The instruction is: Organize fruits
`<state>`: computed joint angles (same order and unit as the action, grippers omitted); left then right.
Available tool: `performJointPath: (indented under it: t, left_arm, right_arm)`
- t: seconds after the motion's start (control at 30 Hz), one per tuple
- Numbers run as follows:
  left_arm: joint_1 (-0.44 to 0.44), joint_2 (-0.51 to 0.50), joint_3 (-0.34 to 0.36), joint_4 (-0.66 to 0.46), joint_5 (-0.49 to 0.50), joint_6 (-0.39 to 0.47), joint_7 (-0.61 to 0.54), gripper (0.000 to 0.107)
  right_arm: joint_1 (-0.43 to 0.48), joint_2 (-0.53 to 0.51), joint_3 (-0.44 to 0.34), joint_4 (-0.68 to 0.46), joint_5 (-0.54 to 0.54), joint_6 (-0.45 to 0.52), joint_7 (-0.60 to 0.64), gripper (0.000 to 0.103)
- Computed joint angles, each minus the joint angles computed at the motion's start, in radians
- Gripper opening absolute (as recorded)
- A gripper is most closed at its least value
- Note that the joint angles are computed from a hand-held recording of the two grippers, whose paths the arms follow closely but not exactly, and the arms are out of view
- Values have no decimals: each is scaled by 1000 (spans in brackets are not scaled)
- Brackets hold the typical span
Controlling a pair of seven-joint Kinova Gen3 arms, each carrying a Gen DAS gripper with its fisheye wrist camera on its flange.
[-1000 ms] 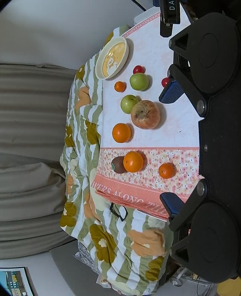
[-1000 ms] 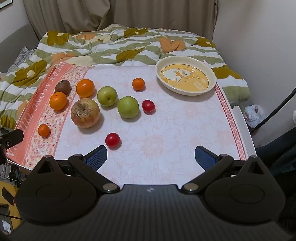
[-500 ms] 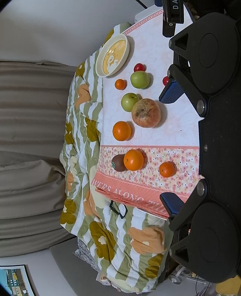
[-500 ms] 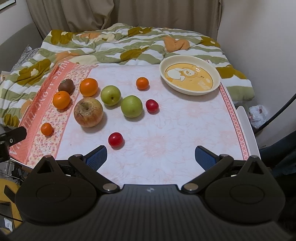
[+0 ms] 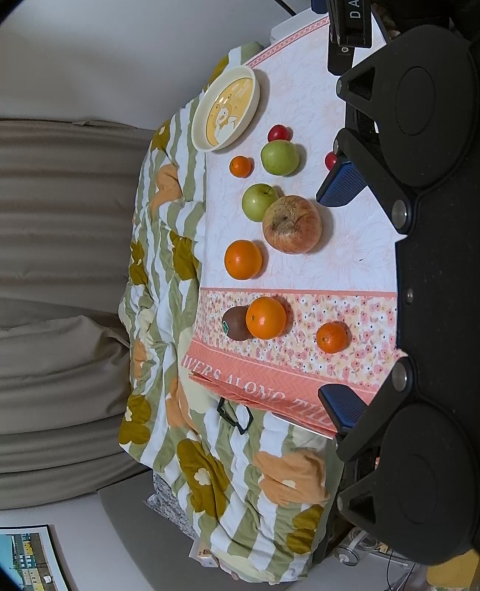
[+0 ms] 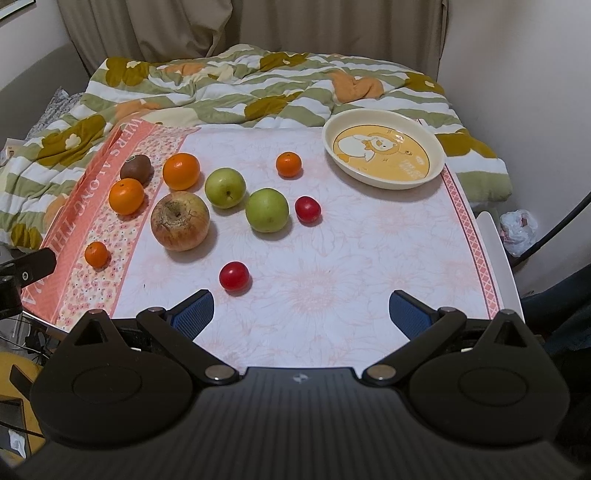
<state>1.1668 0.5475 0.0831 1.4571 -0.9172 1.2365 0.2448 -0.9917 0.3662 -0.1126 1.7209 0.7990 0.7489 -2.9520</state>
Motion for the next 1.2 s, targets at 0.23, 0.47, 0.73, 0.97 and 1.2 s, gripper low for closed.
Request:
performJointPath:
  t: [0.23,0.47,0.73,0.97,1.2]
  left_arm:
    - [0,2,0,-3,1,1,-1,103]
    - [3,10,-1,-15,4,12,-8,103]
    - [5,12,-5,-22,7,15,-14,103]
    - [6,11,-5,-20,9,15,-10,103]
    - [5,9,-4,-17,7,14,-9,103]
  right_arm:
    - [0,0,-1,2,0,-2,-2,103]
    - [0,-3,-2,6,1,-3,-5,103]
    - [0,-5,-3,9,3,-4,-12,103]
    - [-1,-9,-5,13,4,-5,-15,103]
    - [-2,-8,-7,12,5,-4,-18,103]
